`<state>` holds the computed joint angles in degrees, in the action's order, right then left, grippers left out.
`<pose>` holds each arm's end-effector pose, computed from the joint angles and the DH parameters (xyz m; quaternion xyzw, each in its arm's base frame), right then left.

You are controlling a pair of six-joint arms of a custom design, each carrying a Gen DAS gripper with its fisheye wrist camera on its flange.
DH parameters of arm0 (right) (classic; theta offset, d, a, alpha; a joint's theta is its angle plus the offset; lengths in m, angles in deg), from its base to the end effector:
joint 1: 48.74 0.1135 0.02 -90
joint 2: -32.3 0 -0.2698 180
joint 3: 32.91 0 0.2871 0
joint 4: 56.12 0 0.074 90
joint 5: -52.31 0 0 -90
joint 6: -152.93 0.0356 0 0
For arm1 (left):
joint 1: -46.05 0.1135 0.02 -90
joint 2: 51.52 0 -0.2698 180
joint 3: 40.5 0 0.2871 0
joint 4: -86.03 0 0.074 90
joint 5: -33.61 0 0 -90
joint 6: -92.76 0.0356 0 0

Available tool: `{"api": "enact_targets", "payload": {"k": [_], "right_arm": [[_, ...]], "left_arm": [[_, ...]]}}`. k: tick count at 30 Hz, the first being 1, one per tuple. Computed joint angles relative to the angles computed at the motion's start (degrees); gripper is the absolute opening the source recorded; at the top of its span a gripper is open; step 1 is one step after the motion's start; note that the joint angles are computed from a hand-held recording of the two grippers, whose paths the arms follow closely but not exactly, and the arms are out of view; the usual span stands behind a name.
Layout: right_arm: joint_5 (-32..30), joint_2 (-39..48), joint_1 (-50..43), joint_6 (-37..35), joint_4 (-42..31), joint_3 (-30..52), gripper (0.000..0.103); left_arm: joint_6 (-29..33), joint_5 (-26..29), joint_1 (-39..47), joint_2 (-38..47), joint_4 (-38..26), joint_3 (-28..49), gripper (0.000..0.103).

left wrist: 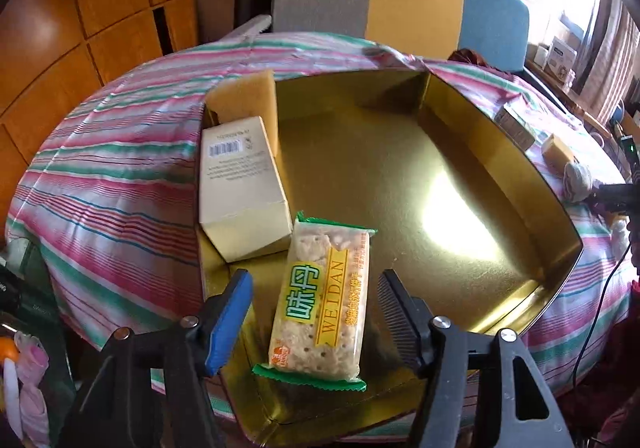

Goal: Organize objects
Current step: 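Lower the cracker pack into the gold tray and open the left gripper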

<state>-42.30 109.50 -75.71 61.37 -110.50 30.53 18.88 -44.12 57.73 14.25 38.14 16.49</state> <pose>0.2507 -0.1244 0.2067 0.2083 0.9587 -0.0084 0.1933 0.2491 0.0438 0.2248 0.0675 0.9506 -0.0309 0.3014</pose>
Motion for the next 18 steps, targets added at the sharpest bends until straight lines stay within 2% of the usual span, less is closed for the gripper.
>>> {"api": "enact_targets", "payload": {"k": [7,12,13,14,18], "right_arm": [[2.35,0.29,2.64,1.74,2.66,-1.38,0.045],[3.61,-3.06,3.26,1.44,1.25,-2.83,0.044],[3.60,-3.10,3.28,1.52,0.72,-2.57,0.043],[3.52,-3.00,3.34,1.94,0.22,-2.24,0.036],[3.29,-5.26,3.00,3.82,-0.89,-2.31,0.035]], "left_arm": [[-4.36,0.45,1.23,-5.53,0.80,-0.48,0.066],[-4.83,1.09,2.00,-7.60,0.81,-0.41,0.066],[-4.51,1.79,2.75,-7.30,0.82,-0.17,0.066],[-4.46,2.01,2.98,-7.33,0.72,-0.13,0.066],[-4.81,2.79,3.92,-6.68,0.98,0.04,0.066]]}}
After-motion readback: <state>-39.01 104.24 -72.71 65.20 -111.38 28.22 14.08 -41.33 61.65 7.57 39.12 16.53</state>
